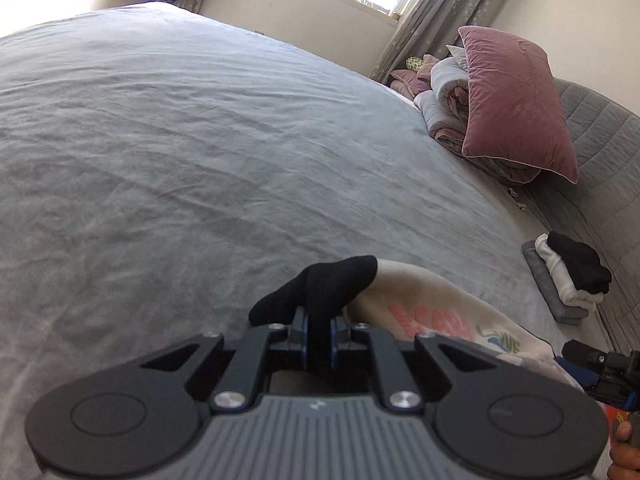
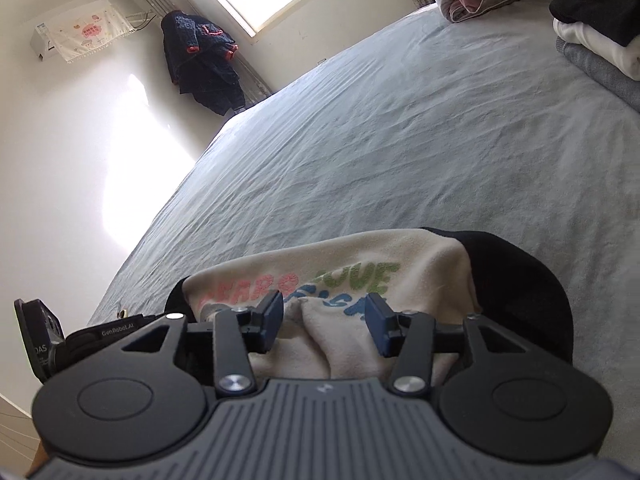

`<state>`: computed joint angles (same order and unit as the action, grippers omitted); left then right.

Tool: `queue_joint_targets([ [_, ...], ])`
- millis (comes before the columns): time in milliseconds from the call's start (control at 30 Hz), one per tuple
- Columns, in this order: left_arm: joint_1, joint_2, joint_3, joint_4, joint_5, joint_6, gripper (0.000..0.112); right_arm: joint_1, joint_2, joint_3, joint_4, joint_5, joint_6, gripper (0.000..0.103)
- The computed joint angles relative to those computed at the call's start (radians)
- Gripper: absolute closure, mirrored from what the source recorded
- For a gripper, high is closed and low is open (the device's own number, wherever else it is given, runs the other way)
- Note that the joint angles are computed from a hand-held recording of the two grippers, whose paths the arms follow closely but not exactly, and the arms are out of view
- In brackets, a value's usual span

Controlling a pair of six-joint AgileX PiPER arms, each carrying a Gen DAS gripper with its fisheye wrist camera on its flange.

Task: Fold clothes
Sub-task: 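Lift and stretch the sweatshirt hem between both grippers, spreading it out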

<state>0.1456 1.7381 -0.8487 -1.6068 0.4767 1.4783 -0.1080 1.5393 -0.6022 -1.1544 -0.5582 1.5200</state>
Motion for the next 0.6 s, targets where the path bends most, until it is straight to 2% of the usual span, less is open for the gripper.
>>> queue_joint_targets([
  [33, 0.009, 0.012, 0.000, 0.001, 0.011, -0.005, 0.102, 0.002, -0.005, 0.005, 0.046, 0.022, -0.027, 0.047],
  [67, 0.015, 0.020, 0.001, -0.001, 0.019, -0.005, 0.096, 0.005, -0.008, 0.009, 0.098, 0.049, -0.059, 0.046],
  [167, 0.012, 0.029, 0.001, -0.002, -0.001, -0.012, 0.068, 0.028, -0.005, -0.004, 0.285, 0.167, -0.177, 0.042],
  [200, 0.010, 0.032, -0.002, 0.008, -0.008, -0.022, 0.065, 0.038, -0.002, -0.011, 0.347, 0.205, -0.232, 0.041],
  [300, 0.013, 0.056, -0.030, 0.088, 0.007, -0.102, 0.060, 0.063, 0.020, -0.037, 0.559, 0.299, -0.435, 0.036],
  [400, 0.012, 0.085, -0.045, 0.090, 0.021, -0.134, 0.060, 0.073, 0.062, -0.064, 0.612, 0.326, -0.485, 0.036],
  [500, -0.002, 0.100, -0.039, 0.037, 0.020, -0.085, 0.060, 0.102, 0.107, -0.094, 0.707, 0.358, -0.587, 0.036],
  [600, -0.027, 0.101, -0.037, 0.011, -0.007, -0.039, 0.061, 0.139, 0.152, -0.128, 0.897, 0.395, -0.813, 0.036],
])
